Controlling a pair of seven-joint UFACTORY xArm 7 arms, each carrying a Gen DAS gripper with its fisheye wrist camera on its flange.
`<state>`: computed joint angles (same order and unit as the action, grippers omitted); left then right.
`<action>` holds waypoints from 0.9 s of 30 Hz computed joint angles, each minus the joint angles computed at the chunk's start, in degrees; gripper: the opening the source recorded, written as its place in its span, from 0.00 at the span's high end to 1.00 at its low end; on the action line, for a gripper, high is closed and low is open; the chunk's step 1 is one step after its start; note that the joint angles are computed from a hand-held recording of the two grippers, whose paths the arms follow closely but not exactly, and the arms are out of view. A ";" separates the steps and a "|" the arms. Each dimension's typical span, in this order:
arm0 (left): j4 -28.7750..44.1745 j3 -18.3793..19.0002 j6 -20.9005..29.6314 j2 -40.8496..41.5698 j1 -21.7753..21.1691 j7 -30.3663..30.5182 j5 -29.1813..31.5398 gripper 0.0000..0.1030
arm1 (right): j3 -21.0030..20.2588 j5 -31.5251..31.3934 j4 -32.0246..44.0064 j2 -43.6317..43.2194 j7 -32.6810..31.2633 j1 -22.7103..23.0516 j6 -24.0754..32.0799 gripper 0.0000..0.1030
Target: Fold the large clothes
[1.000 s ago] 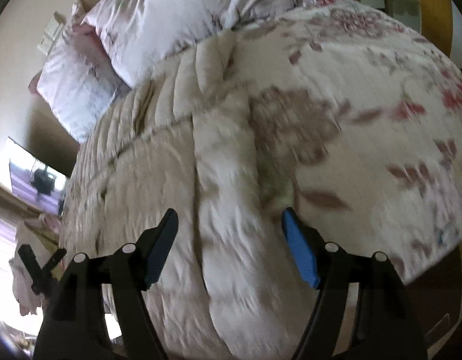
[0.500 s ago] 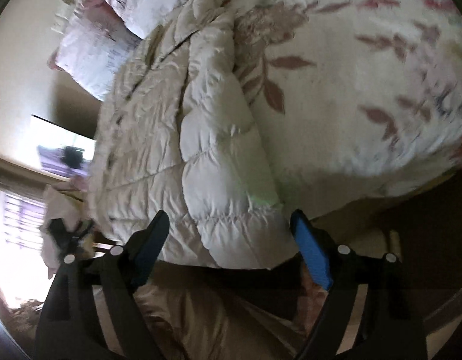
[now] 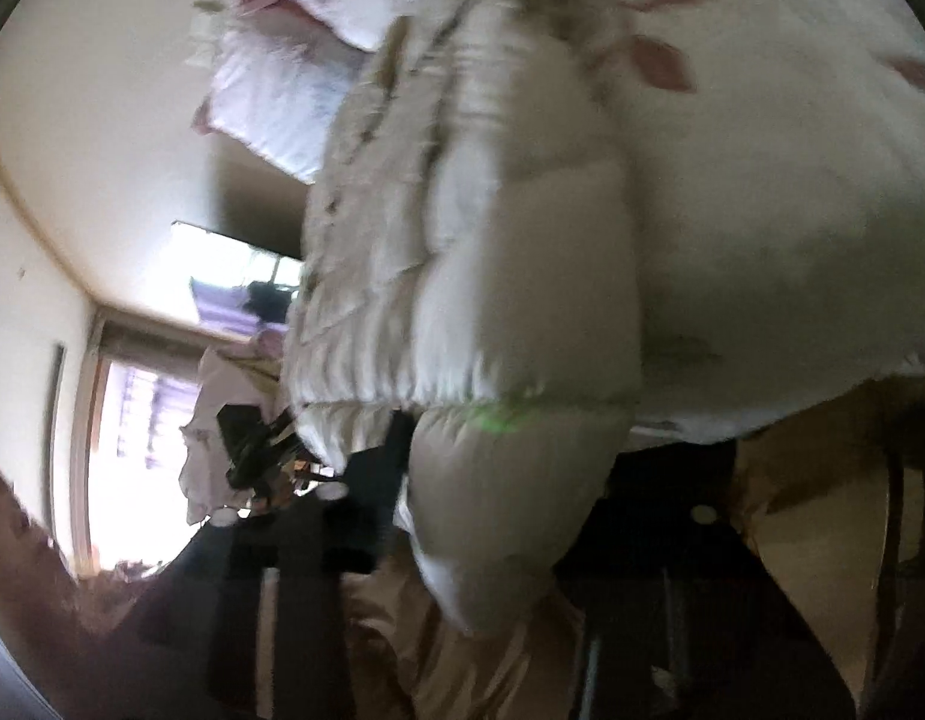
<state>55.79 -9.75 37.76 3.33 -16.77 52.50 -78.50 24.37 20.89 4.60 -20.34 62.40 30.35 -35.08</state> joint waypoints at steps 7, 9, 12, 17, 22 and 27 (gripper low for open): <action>-0.33 0.26 2.46 -4.12 -0.59 4.10 0.49 0.81 | 13.39 6.85 6.19 -9.59 -11.59 -9.86 10.90 0.81; 0.39 0.50 1.26 -5.52 -1.06 5.52 -0.16 0.81 | 19.44 7.68 8.56 -14.12 -12.63 -16.51 15.46 0.82; 2.33 0.60 -1.86 -6.12 -1.90 6.34 -0.40 0.82 | 28.01 7.33 12.00 -23.45 -11.84 -27.86 23.02 0.83; 9.68 -0.22 -10.29 -2.04 -3.18 -1.30 4.97 0.82 | 36.41 2.90 18.38 -40.04 -6.13 -44.77 38.28 0.83; 16.99 -1.38 -15.29 3.81 -2.86 -11.09 11.97 0.82 | 37.75 -3.56 23.81 -44.09 -2.87 -55.20 44.85 0.83; 25.73 -2.13 -18.00 11.23 -2.98 -24.54 25.40 0.82 | 39.11 -10.25 29.65 -42.68 -1.62 -64.31 48.15 0.83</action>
